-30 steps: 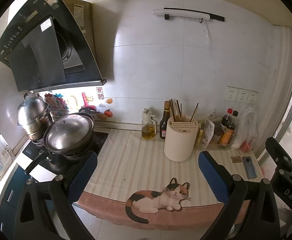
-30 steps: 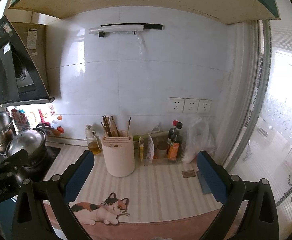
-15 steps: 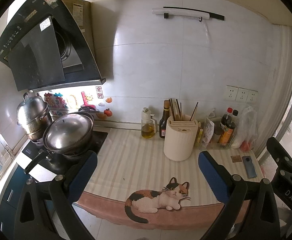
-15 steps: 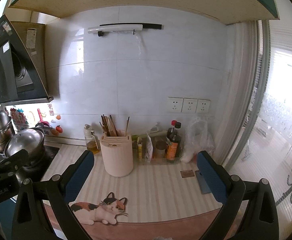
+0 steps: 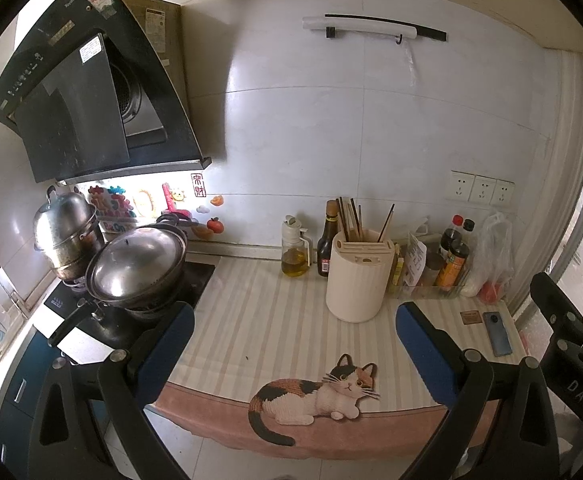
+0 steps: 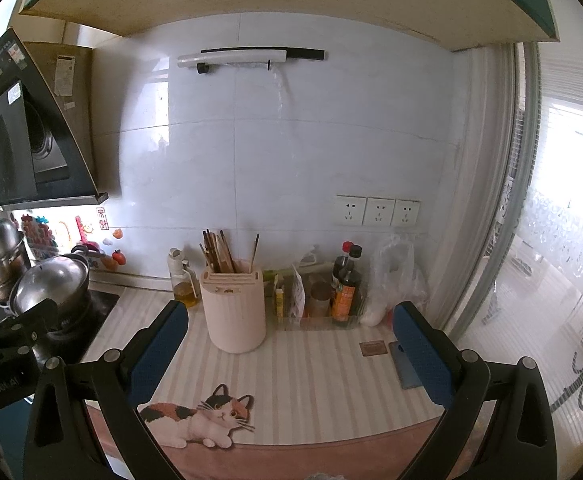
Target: Organize utensils
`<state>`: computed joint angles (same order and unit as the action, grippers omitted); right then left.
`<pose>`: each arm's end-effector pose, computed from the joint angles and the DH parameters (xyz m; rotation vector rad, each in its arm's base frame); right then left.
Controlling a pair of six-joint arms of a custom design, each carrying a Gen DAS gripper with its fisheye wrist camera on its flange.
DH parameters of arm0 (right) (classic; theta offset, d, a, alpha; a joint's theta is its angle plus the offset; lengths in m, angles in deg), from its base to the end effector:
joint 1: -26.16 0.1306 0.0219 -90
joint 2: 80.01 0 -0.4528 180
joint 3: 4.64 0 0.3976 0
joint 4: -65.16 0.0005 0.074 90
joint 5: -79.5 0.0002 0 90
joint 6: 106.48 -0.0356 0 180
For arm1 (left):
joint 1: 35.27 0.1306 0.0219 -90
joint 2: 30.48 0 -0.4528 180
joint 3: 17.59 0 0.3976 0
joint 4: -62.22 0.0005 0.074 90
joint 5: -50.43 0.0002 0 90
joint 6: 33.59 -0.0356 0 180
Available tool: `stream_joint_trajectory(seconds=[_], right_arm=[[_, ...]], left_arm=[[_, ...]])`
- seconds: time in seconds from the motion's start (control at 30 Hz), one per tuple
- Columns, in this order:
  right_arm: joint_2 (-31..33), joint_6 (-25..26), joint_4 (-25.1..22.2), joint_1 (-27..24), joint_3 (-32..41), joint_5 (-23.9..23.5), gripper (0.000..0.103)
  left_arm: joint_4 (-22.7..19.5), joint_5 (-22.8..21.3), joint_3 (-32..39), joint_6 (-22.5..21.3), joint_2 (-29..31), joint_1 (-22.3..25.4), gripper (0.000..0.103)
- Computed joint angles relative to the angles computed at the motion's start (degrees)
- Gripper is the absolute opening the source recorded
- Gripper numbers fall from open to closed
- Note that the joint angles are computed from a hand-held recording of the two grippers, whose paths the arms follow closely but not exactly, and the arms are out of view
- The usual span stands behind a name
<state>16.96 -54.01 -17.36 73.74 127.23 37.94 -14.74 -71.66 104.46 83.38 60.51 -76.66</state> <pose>0.3361 0.3276 0.7353 0.1770 2.0785 -0.1422 0.3443 -0.2789 0.7135 0.0220 2.2248 0.0229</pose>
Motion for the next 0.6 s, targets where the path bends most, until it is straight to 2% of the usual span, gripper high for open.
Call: stream_joint_trajectory(seconds=[0.6], right_arm=[[-0.3, 0.4, 0.0, -0.1, -0.2, -0.1, 0.103]], left_arm=[[0.8, 0.2, -0.6, -0.5, -0.3, -0.3, 0.103]])
